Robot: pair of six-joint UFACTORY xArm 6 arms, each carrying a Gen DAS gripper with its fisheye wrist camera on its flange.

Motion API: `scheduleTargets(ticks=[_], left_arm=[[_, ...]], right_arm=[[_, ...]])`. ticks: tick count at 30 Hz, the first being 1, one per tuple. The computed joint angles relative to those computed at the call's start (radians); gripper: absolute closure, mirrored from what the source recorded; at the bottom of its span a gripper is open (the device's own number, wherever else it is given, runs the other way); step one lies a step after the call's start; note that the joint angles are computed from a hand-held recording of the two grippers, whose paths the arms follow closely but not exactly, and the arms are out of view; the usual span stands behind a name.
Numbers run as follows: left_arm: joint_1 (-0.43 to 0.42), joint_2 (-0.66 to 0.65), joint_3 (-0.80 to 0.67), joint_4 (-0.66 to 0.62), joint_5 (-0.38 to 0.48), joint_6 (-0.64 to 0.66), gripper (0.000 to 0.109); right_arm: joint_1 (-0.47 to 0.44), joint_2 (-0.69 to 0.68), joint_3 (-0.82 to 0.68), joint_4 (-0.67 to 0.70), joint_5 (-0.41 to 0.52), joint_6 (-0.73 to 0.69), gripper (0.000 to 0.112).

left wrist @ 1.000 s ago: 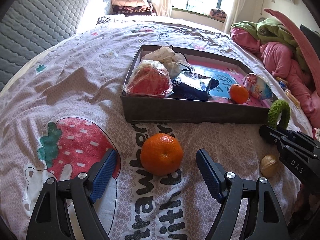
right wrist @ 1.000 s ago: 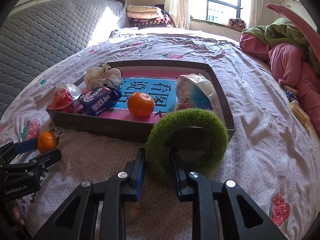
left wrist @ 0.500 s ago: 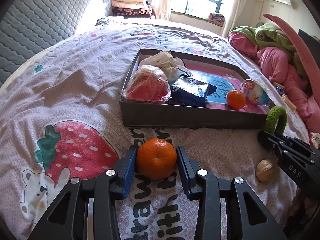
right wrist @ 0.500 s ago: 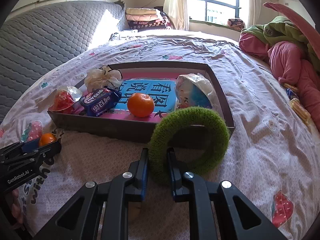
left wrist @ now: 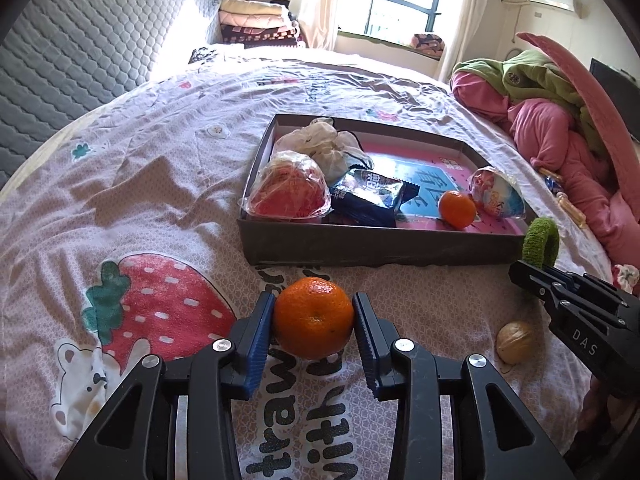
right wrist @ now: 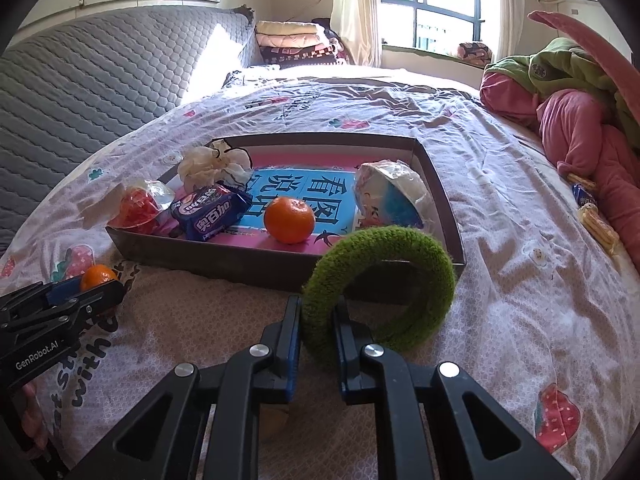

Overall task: Organize objects
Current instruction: 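Close the left gripper on the orange while the right gripper closes on the green ring, then lift and carry the orange and the green ring over the tray with both grippers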

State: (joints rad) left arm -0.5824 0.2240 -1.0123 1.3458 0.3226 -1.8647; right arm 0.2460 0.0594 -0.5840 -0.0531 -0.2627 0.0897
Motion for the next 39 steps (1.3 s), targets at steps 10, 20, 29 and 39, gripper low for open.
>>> scheduleTargets(ticks=[10, 20, 29, 39], left_arm=[[-0.027, -0.044, 0.014, -0.017, 0.036, 0.029, 0.068], [-0.052, -0.076, 0.022, -0.048, 0.072, 0.062, 0.068], [-0.082, -0.119, 0.033, -0.053, 0.120, 0.069, 0.068], [-0.114, -0.149, 0.032, -0.074, 0.166, 0.102, 0.068]], right_arm=[[0.007, -0.051, 0.023, -0.045, 0.003, 0.029, 0.098], [0.016, -0.106, 0.049, -0.050, 0.010, 0.038, 0.098], [0.063, -0.163, 0.078, 0.060, 0.024, -0.068, 0.098], [0.114, -0.216, 0.094, 0.198, 0.030, -0.191, 0.098]])
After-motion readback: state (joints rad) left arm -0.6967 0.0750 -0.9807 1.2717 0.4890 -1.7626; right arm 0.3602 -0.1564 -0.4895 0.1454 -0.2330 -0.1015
